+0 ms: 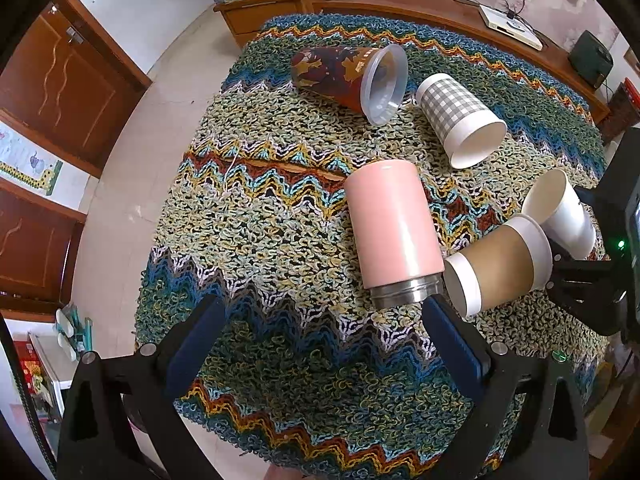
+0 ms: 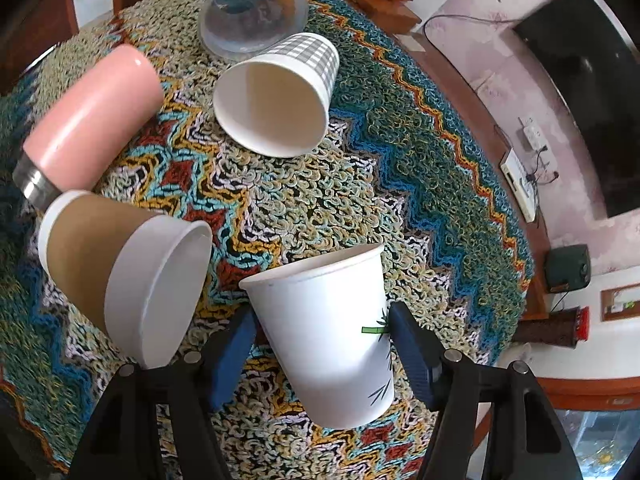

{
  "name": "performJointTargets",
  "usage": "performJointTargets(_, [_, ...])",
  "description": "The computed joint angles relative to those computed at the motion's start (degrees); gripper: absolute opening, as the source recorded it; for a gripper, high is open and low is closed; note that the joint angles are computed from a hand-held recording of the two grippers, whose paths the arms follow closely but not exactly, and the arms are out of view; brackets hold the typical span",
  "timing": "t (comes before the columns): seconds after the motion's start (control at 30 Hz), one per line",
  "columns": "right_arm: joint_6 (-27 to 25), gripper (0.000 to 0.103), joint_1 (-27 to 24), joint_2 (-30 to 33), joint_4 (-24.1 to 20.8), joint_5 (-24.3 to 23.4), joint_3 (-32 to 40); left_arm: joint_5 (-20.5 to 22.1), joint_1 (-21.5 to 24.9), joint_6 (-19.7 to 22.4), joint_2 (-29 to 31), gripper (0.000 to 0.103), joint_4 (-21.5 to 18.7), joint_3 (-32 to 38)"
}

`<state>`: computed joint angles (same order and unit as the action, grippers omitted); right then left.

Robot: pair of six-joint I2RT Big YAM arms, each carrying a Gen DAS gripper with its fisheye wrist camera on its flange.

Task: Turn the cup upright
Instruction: 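Lift the white cup with the right gripper and turn it toward the left gripper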

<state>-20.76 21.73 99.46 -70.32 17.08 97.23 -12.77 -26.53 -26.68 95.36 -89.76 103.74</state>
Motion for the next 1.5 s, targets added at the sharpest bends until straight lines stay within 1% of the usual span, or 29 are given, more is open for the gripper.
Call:
performJointTargets(0.17, [2.93, 0.068, -0.63, -0.52, -1.22, -1.47, 0.37, -0.41, -0.14, -0.47, -0.66, 0.099, 0.05, -0.6])
performJointTargets(0.33, [9.92, 0.067, -1.92, -2.27, -3.56, -4.54, 0.53, -0.47, -0.5, 0.11, -1.37, 0.099, 0.42, -0.96])
performJointTargets(0.63, [21.75, 0.067, -2.29, -7.9, -6.21, -9.22, -1.13, 0.06, -1.39, 3.66, -2.71, 0.099, 1.43, -0.84])
performJointTargets(0.77, [26.35, 0.067, -1.47, -10.22, -7.19, -10.1, -1.93, 0.73, -1.4, 5.69, -3.88, 0.099, 2.19, -1.59])
performJointTargets(1.0, [38.11, 0.068, 1.85, -13.3, -9.58, -11.16, -2.73, 1.75, -0.78, 9.13, -7.32, 0.099, 4.02, -4.7])
performJointTargets(1.07, [42.29, 0.068, 2.91, -14.07, -10.12, -12.45, -3.14, 1.94, -0.52, 9.91, -8.34, 0.099, 4.4, -5.76])
performJointTargets(1.17, [48.23, 0.068, 4.3, -15.27, -9.9, -14.74, -4.17, 2.34, -0.13, 10.93, -9.89, 0.099, 4.97, -7.53])
performJointTargets(1.27, [53.96, 0.068, 5.24, -16.25, -8.83, -18.6, -5.57, 2.78, 0.33, 11.83, -10.91, 0.099, 5.48, -9.03])
performJointTargets(1.37, [60.89, 0.068, 5.88, -17.04, -6.58, -23.2, -7.89, 3.53, 0.78, 12.5, -11.97, 0.099, 6.33, -10.86])
performJointTargets(1.43, [65.42, 0.068, 6.56, -17.63, -4.18, -25.55, -10.24, 4.03, 1.12, 12.87, -12.39, 0.099, 7.0, -11.92])
performJointTargets(1.5, [68.69, 0.068, 7.16, -18.15, -1.49, -27.37, -12.47, 4.69, 1.48, 13.07, -12.51, 0.1, 7.32, -12.56])
